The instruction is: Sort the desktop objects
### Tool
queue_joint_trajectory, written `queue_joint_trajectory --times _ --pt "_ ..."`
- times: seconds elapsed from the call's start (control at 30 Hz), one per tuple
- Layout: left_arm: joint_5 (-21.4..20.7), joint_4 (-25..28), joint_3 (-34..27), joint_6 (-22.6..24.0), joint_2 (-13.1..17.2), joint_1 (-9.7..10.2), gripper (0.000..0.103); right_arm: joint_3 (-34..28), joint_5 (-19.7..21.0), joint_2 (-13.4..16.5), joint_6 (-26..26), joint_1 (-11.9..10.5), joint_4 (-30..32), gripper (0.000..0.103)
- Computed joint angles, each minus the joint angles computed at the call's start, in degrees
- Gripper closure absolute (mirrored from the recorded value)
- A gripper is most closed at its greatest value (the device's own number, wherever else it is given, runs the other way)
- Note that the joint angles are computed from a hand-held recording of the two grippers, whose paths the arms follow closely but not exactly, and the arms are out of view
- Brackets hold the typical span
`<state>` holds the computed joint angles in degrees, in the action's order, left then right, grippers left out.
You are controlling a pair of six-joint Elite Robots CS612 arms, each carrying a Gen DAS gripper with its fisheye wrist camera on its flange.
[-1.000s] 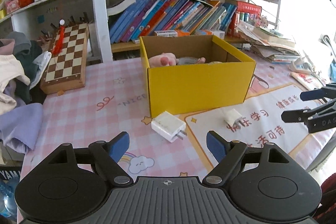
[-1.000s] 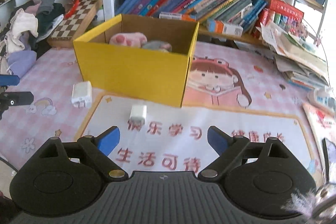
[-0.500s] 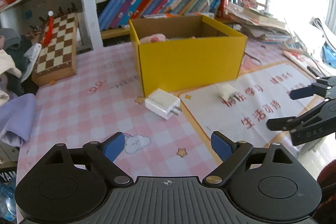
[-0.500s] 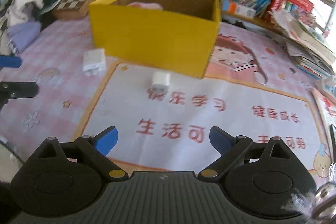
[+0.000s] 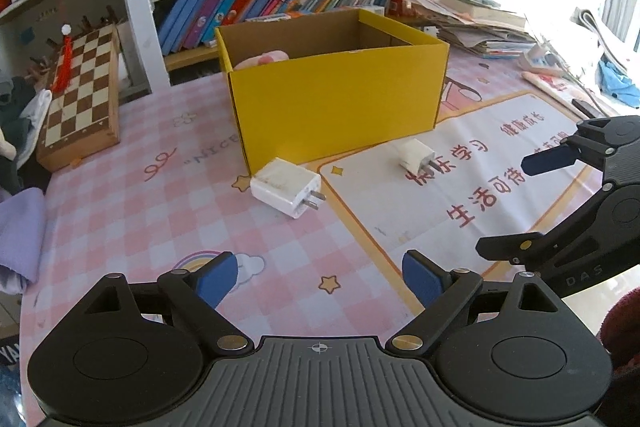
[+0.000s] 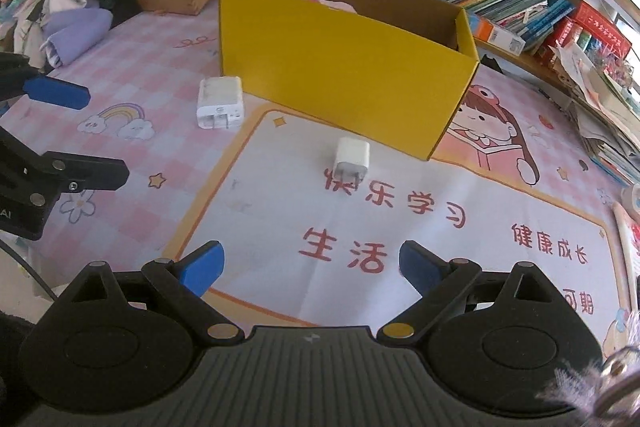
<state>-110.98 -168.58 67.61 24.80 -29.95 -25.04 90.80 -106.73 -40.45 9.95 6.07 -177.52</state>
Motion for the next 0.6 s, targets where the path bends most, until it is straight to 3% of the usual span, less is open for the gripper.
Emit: queue_joint_trajectory --times 0.2,0.3,0.6 --pt "0.3 0.3 -1.6 -1.7 0.8 -0.14 0.011 -0.3 -0.3 0.1 -1.2 -0.4 -0.8 0.012" --pt "0.4 0.2 -2.3 -2.1 1.2 -0.29 0.011 -0.6 -0.2 0.2 -2.2 -0.6 -0.8 0.02" --pt "1.4 0.6 -4.1 -4.2 2.1 -0.7 0.011 -1.7 1.4 0.6 -4.1 -1.8 -0.1 0.021"
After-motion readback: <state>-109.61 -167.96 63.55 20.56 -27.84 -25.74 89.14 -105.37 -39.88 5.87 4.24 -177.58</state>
